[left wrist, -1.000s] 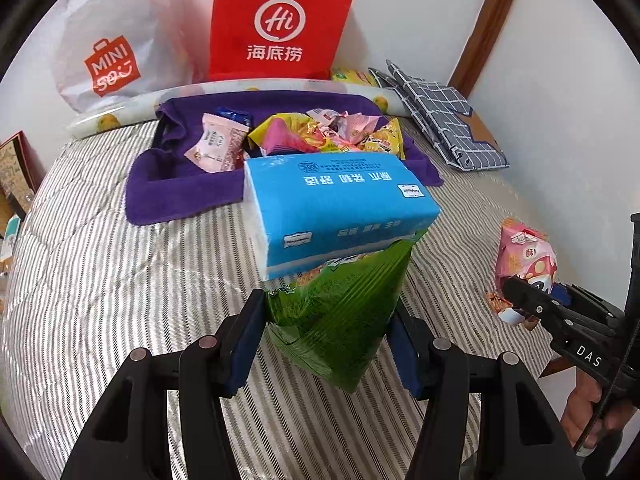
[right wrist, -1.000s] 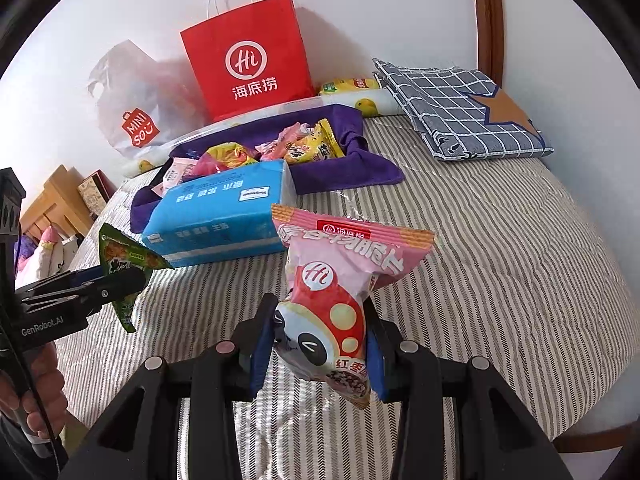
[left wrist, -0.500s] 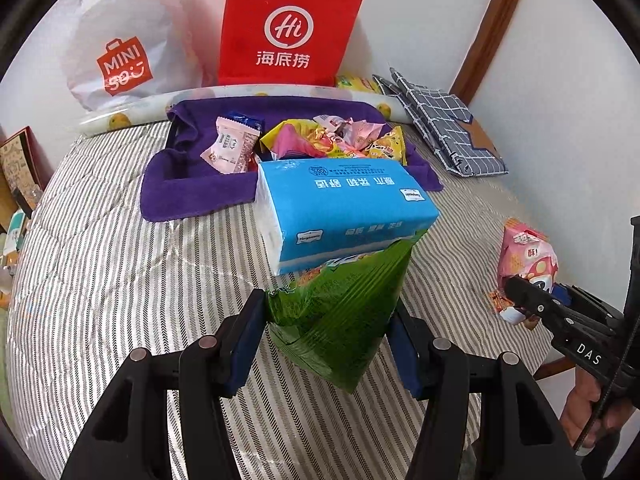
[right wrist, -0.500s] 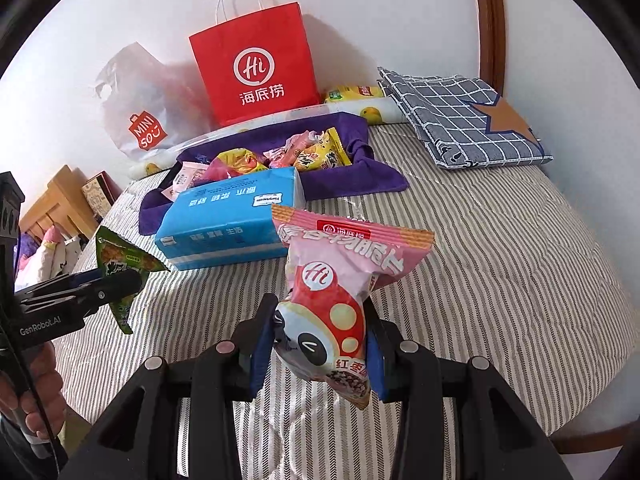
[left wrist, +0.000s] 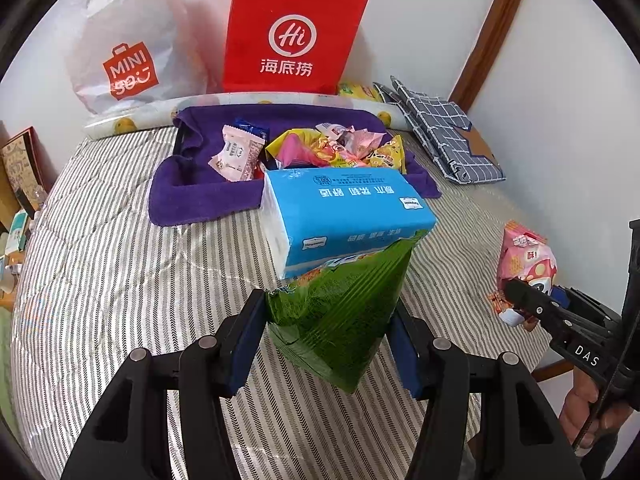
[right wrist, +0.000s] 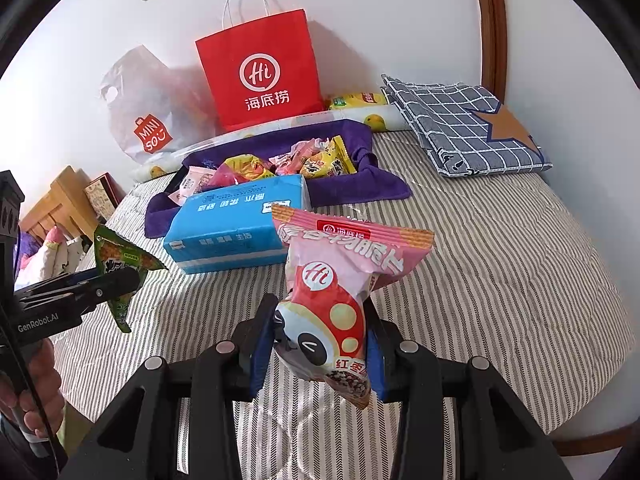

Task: Organize snacks
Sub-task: 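Carry the green bag with the left tool while the right tool carries the panda bag to the towel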

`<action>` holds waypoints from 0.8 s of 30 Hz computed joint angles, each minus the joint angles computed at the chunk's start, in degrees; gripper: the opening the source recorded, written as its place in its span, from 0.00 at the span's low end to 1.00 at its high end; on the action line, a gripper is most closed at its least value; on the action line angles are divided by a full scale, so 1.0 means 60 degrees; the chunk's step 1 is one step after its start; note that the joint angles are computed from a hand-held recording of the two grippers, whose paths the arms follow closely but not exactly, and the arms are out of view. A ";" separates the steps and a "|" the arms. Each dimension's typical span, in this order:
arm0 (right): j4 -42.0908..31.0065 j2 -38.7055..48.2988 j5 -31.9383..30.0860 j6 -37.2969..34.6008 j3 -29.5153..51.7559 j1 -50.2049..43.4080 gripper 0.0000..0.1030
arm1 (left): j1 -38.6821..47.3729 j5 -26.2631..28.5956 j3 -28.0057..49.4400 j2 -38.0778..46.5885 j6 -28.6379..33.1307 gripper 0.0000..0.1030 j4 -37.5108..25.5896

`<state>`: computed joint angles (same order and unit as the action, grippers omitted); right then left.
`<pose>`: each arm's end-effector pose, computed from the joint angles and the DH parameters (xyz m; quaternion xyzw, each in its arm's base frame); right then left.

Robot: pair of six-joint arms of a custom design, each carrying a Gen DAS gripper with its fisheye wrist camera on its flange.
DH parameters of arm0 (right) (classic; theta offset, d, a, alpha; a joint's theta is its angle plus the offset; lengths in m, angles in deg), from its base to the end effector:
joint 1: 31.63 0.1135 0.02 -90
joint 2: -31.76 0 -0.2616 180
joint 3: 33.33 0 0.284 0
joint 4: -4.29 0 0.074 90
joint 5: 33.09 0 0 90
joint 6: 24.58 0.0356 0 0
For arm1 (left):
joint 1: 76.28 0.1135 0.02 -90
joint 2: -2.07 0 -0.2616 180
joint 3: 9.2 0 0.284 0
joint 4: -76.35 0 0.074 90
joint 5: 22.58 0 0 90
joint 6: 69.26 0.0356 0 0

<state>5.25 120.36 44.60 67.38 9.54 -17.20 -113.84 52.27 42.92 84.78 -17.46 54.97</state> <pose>0.2781 0.0794 0.0951 -0.1407 0.9079 0.1525 0.3643 0.2419 -0.1743 0.1431 -0.0482 0.9369 -0.0999 0.3314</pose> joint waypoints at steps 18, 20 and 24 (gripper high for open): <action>0.0077 -0.0042 0.0017 0.0087 -0.0042 0.0005 0.37 | 0.0071 0.0101 0.0050 -0.0087 0.0057 0.56 -0.0117; 0.0101 -0.0052 0.0029 0.0102 -0.0046 0.0000 0.37 | 0.0094 0.0112 0.0106 -0.0091 0.0087 0.56 -0.0170; 0.0121 -0.0071 0.0021 0.0103 -0.0071 -0.0013 0.37 | 0.0104 0.0130 0.0162 -0.0092 0.0113 0.56 -0.0213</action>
<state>5.98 119.94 44.73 68.00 9.11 -17.27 -113.22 53.05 43.90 84.23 -16.78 53.69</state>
